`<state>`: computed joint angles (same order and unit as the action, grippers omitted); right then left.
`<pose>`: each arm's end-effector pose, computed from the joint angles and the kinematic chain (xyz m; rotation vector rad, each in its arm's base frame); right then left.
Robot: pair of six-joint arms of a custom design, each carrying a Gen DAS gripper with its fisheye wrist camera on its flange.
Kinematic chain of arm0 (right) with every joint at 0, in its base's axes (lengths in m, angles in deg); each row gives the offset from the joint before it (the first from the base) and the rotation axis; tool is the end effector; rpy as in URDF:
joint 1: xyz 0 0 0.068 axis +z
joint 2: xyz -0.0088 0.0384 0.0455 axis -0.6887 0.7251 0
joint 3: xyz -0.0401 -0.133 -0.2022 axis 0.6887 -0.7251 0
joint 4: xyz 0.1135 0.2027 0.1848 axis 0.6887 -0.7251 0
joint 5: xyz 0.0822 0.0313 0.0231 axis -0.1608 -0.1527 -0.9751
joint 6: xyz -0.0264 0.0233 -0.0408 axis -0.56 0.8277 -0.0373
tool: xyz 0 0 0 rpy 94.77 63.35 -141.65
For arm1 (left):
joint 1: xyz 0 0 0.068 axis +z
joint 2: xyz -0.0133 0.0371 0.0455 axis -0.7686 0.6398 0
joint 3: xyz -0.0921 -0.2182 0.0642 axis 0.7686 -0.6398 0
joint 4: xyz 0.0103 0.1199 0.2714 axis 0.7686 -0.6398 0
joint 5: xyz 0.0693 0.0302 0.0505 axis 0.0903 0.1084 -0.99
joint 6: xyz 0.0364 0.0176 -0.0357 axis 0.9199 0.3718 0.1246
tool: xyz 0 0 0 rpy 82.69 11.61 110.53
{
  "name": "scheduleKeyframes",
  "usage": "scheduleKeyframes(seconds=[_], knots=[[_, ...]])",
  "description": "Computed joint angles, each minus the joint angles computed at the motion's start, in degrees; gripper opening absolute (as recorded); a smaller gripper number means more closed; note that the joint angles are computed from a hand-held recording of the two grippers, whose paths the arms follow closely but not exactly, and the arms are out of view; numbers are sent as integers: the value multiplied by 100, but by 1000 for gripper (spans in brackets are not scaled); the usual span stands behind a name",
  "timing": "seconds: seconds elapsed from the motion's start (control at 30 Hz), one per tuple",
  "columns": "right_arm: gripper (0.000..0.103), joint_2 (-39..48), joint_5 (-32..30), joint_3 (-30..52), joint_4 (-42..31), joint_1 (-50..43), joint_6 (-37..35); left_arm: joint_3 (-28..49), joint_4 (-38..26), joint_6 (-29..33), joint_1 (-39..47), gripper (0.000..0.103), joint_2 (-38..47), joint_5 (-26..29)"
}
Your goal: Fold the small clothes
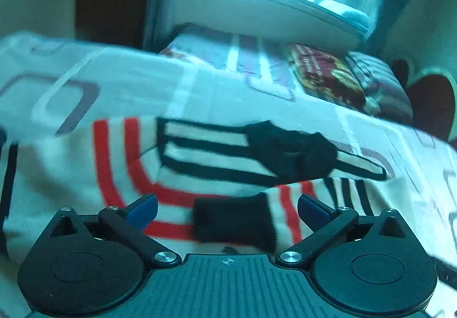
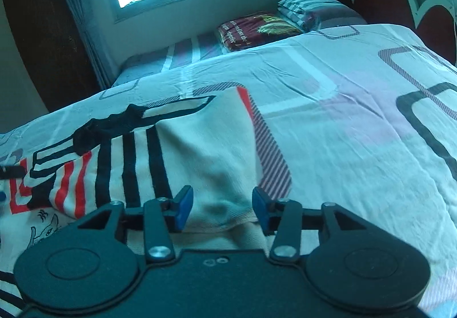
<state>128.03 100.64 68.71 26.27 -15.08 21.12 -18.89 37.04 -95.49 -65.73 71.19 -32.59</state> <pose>0.2540 0.1234 0.1596 0.3003 2.2936 0.1407 0.3442 -0.0925 0.1722 -0.1530 2.3573 -0.2167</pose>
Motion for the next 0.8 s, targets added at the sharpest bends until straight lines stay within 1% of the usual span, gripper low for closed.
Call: scheduleKeyframes(seconds=[0.07,0.13,0.17,0.2,0.27,0.3,0.33,0.37,0.4,0.43,0.47,0.5,0.57,0.6,0.63,0.67,0.7,0.73,0.8], knots=[[48,230,-23,183,90,-100,-201,314,-128,-15,-49,103,333,130],[50,419,-202,354,168,-333,-280,666,-381,-103,-59,103,712,264],[52,520,-302,441,204,-473,-286,759,-430,-194,-74,103,870,182],[58,644,-347,532,226,-602,-308,745,-371,-274,-100,103,956,7],[59,915,-462,707,324,-853,-423,643,-181,-340,-140,103,1044,-468],[58,1066,-577,777,419,-975,-508,585,-91,-346,-114,96,1070,-524],[56,1212,-686,850,520,-1082,-566,584,-134,-337,-53,69,1123,-378],[55,1387,-836,949,617,-1188,-631,647,-247,-347,-7,65,1205,-204],[53,1593,-967,1075,692,-1278,-669,504,-91,-376,-36,61,1102,-268],[51,1799,-1031,1203,765,-1349,-687,464,-90,-404,-40,48,1056,-215],[51,2006,-1088,1339,847,-1399,-728,419,-63,-430,-51,42,999,-144],[51,2204,-1134,1471,919,-1438,-781,399,-47,-437,-64,30,973,-86],[50,2566,-1235,1734,985,-1497,-881,322,-25,-466,-143,26,903,-182],[48,2694,-1290,1818,1037,-1512,-914,239,28,-466,-168,21,843,-209],[40,2787,-1322,1869,1091,-1512,-939,136,88,-461,-191,18,761,-268],[35,2820,-1249,1886,1121,-1464,-952,14,151,-483,-215,17,671,-333],[23,2785,-1171,1866,1165,-1397,-1018,-88,165,-557,-217,16,568,-355],[13,2706,-1090,1816,1236,-1315,-1110,-200,176,-661,-220,15,448,-369],[12,2648,-903,1773,1352,-1205,-1301,-367,208,-694,-236,15,295,-411]])
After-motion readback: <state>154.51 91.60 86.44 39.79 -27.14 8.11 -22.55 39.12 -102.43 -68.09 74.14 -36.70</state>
